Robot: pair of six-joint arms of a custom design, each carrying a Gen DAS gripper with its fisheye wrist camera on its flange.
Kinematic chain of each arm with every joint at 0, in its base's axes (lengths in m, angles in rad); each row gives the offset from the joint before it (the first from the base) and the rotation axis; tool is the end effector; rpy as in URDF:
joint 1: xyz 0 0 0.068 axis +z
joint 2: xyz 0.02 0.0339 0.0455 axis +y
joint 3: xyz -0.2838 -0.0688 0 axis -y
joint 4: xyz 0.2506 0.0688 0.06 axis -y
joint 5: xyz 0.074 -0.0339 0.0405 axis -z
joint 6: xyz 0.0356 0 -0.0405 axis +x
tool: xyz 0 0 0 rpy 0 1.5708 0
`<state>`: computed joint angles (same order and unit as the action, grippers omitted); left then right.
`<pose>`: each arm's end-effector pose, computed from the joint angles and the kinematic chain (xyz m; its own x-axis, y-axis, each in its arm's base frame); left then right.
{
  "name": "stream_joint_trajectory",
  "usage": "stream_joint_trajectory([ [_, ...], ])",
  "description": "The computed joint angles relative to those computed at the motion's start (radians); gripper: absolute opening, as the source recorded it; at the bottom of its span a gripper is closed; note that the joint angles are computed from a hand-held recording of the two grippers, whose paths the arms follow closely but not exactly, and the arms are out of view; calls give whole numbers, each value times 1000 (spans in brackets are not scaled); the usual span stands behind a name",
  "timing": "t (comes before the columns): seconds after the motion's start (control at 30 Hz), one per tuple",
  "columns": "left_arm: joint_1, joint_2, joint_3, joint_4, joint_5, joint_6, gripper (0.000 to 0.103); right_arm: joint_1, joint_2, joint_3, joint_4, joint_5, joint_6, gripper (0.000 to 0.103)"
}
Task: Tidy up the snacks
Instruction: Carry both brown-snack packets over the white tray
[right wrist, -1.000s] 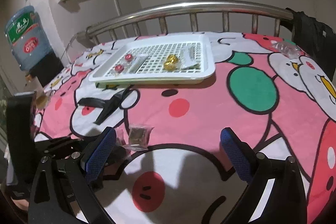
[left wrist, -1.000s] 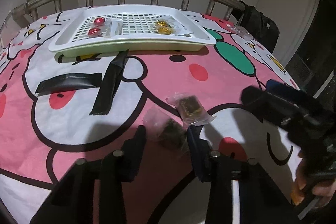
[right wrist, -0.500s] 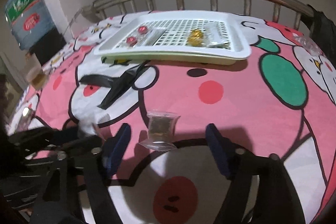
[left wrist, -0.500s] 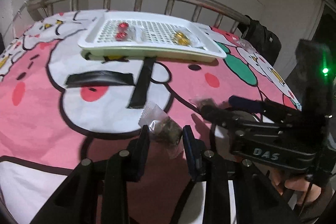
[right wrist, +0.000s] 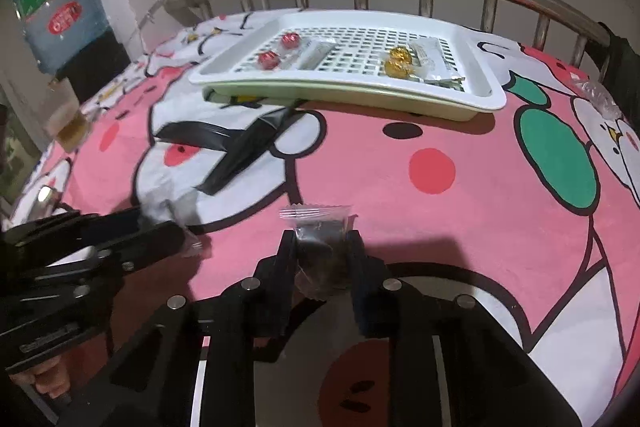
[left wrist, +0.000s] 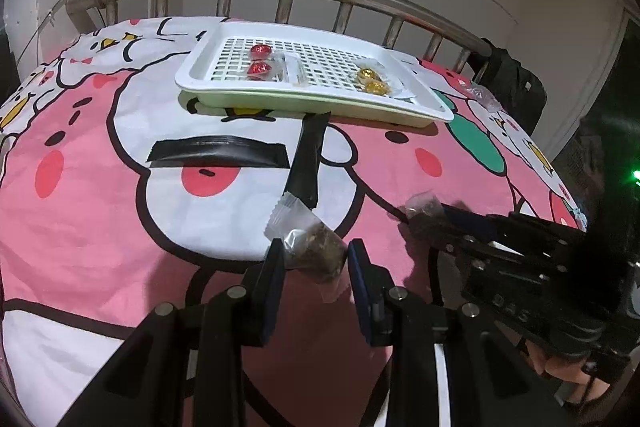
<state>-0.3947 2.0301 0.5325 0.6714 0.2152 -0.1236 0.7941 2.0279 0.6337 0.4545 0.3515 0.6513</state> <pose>0.2719 -0.1215 0.0424 -0.7364 0.1763 -0.6531 0.4217 0.8746 -0.2394 0.2272 0.2137 0.0453 -0.7697 0.0288 -0.6378 -0.0762 0.9877 0.1366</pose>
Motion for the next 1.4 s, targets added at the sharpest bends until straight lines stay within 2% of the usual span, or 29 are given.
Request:
stream_joint_trajectory([
  [0.67,-14,-91,2,-17,-41,-8,33,25,-183,-176,165,48,18,23],
  [1.07,16,-138,78,-78,-46,-9,33,-85,-273,-187,160,-22,-41,23],
  [1.4,56,-114,251,-195,-37,-28,33,-220,-309,-111,84,-108,-110,23],
])
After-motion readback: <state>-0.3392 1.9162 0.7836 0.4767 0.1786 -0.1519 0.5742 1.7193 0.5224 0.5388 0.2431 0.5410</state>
